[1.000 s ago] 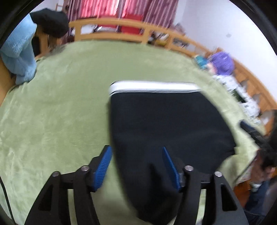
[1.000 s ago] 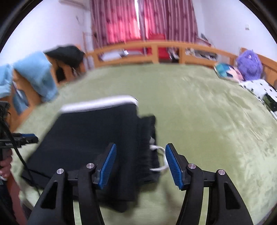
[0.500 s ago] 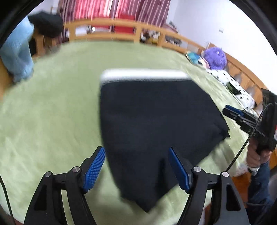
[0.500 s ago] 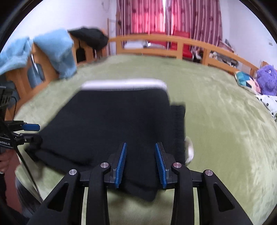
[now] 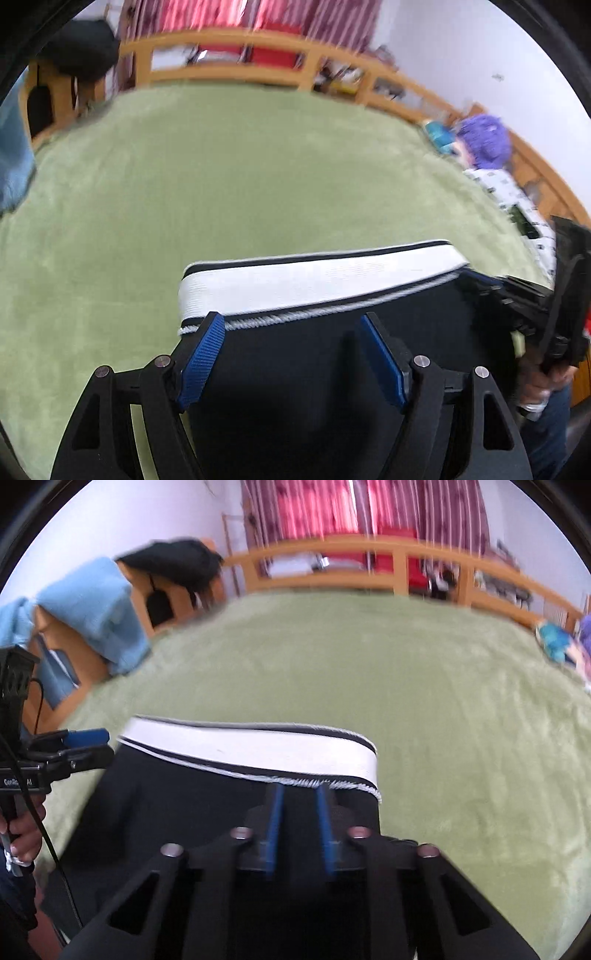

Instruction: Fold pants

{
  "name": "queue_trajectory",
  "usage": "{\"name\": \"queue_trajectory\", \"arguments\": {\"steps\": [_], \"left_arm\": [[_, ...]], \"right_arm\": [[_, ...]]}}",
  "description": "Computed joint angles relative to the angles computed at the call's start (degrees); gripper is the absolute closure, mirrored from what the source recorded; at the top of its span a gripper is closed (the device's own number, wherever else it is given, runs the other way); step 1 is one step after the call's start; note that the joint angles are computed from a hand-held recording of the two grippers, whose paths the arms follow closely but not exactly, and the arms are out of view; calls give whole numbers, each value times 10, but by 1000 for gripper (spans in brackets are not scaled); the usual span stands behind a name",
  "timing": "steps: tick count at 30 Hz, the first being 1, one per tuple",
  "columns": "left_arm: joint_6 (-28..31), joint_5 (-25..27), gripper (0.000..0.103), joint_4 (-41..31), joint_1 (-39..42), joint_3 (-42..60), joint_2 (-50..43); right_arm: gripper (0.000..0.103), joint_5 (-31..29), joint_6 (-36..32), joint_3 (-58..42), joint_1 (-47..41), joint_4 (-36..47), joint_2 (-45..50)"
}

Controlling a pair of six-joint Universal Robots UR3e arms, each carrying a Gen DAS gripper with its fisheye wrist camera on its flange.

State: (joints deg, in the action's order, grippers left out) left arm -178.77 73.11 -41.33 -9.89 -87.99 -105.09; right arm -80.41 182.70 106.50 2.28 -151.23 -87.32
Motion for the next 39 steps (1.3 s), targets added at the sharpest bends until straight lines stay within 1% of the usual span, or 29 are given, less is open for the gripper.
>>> {"name": "queue_trajectory", "arguments": {"steps": [2, 3, 4, 5, 7, 9, 11, 12, 13, 14, 15, 16, 18, 21, 23, 24, 25, 26, 27, 28, 29, 30, 31, 32, 33, 35, 37, 38, 39], "left_arm": [[-11, -30, 30, 8, 12, 9, -38], [-15, -29, 30, 30, 13, -6, -35], [-19, -22, 30, 46, 9, -10, -36], [-17, -9, 30, 48, 2, -7, -36], [-17, 8, 31, 43, -6, -14, -24], [-15, 30, 31, 25, -10, -37, 15], [2, 29, 31, 15, -2, -87, 80], [16, 27, 31, 9, 9, -123, 123], [19, 33, 31, 2, 9, -145, 151], [22, 36, 31, -7, 11, -173, 183], [25, 28, 31, -15, 15, -205, 218], [25, 21, 31, -24, 15, -226, 240], [28, 20, 31, -45, 14, -280, 295], [14, 60, 28, -8, -7, -358, 352], [16, 44, 28, 0, 12, -408, 405], [27, 11, 26, -24, 43, -428, 445], [34, -9, 24, -55, 64, -430, 467], [45, -27, 24, -94, 86, -428, 492], [52, -32, 25, -127, 98, -424, 517], [57, -26, 25, -147, 100, -422, 542], [57, -9, 25, -158, 93, -417, 561], [54, 11, 27, -171, 85, -414, 586], [52, 23, 27, -184, 79, -411, 607], [52, 26, 27, -198, 78, -408, 626], [56, 18, 27, -224, 85, -403, 655], [88, -21, 27, -291, 128, -388, 710], [111, -56, 27, -361, 166, -366, 762], [129, -75, 27, -403, 189, -351, 788], [168, -110, 27, -470, 236, -325, 822]], "right_arm": [[103, 51, 1, 16, -36, -2, 3], [103, 59, 5, 16, -44, -2, 6], [103, 51, -1, 20, -42, -7, 5], [103, 15, 0, 13, -24, -15, 14], [103, -20, 2, 16, -4, -25, 11], [103, -38, 10, 22, 5, -18, -8], [103, -49, 25, 44, 6, -14, -48], [98, -69, 35, 59, 16, -18, -77], [78, -89, 39, 77, 25, -20, -104], [65, -98, 38, 93, 31, -23, -129], [46, -90, 32, 134, 32, -37, -175], [45, -83, 29, 163, 33, -41, -211], [45, -86, 26, 213, 50, -19, -285], [45, -107, 39, 265, 78, 0, -347], [46, -131, 53, 295, 94, 19, -362], [50, -140, 58, 323, 93, 8, -369], [50, -120, 59, 347, 74, 3, -394], [50, -96, 64, 365, 49, 21, -437], [50, -87, 73, 363, 38, 53, -464], [50, -97, 91, 352, 44, 76, -476], [50, -132, 124, 338, 75, 88, -477], [53, -180, 154, 328, 117, 82, -462], [54, -232, 187, 311, 165, 84, -441], [54, -277, 219, 294, 208, 96, -423], [54, -307, 254, 280, 243, 115, -418], [54, -339, 305, 260, 292, 143, -415], [54, -416, 390, 221, 376, 199, -393], [54, -449, 433, 196, 418, 235, -383], [54, -464, 458, 180, 442, 263, -384]]}}
